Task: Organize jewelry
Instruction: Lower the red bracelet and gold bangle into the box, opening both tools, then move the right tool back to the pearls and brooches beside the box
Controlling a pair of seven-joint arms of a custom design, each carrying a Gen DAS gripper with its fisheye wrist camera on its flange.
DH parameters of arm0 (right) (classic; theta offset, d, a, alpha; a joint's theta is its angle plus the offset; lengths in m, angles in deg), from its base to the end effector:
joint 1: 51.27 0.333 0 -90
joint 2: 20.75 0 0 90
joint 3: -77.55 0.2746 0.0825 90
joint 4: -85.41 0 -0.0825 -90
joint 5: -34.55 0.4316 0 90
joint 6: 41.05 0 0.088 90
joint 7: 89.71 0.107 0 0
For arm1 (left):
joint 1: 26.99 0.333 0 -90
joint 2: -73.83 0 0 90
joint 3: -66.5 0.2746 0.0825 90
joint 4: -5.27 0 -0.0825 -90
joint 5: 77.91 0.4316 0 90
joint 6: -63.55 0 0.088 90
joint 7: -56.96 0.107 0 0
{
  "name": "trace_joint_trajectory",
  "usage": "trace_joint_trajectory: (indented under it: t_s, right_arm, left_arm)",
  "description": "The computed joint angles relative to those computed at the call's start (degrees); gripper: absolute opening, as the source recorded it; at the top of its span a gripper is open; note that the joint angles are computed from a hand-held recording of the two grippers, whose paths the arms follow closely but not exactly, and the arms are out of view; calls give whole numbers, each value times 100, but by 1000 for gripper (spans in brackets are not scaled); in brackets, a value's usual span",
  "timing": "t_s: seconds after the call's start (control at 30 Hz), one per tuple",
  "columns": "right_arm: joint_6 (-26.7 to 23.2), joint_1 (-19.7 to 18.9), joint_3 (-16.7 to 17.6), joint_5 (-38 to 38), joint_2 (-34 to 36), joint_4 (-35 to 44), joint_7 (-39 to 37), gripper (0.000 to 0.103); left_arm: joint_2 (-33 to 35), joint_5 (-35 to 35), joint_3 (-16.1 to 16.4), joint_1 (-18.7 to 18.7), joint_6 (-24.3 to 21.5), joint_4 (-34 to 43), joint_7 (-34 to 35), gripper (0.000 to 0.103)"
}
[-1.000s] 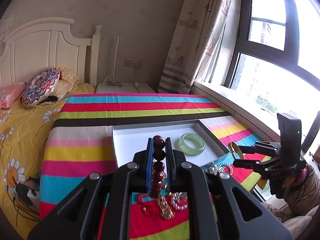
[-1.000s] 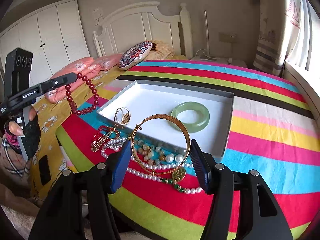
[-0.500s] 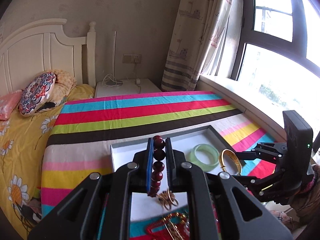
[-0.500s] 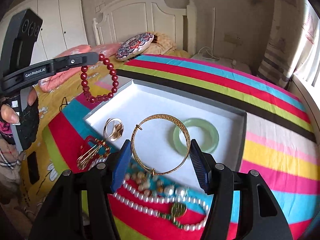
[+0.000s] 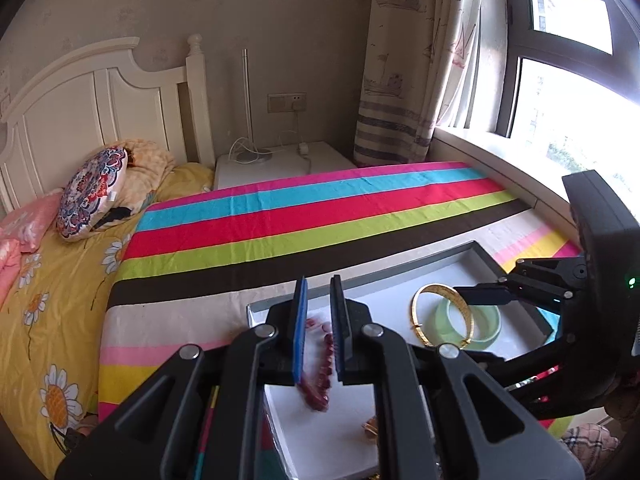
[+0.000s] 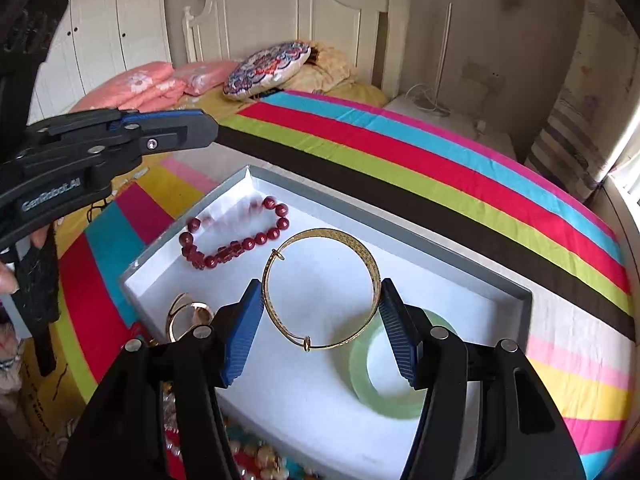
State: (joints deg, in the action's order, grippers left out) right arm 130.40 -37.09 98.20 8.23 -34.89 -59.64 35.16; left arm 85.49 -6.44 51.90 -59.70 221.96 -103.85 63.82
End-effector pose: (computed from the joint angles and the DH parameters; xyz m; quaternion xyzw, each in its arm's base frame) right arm 0.4150 0.3236 0.3586 -0.7927 0.4965 -0.2034 0.2894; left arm 0.4287 -0.5152 0.3856 -0.4948 0.7413 -0.3824 0.2438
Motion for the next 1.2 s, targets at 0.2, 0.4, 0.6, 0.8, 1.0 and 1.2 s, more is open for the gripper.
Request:
trace_joint_trajectory:
  t_s: [0.2, 0.4, 0.6, 0.8, 1.0, 1.2]
  right_arm:
    - [-165, 105, -99, -249, 447, 349, 216, 57]
    - [-91, 259, -355, -537, 524, 313, 623, 72]
    - [309, 30, -193, -578, 55, -108, 873, 73]
    - [576, -417, 302, -306, -714, -569, 912, 79]
    - [823, -508, 534, 86, -1751, -1269, 815, 83]
    - [862, -204, 515, 499, -2725, -2071, 525, 84]
  left_arm:
    - [148, -128, 36, -8, 200, 33, 80, 11]
    - [1, 150, 178, -11, 384, -276, -568, 60]
    - [-555, 792, 21, 140, -178, -790, -1522, 91]
    - [-1124, 1017, -414, 227, -1026, -1175, -1609, 101]
    - [-1410, 1172, -830, 108, -1794, -1449, -1519, 101]
    - [-1580, 980, -956, 16, -1846, -1727, -1586, 101]
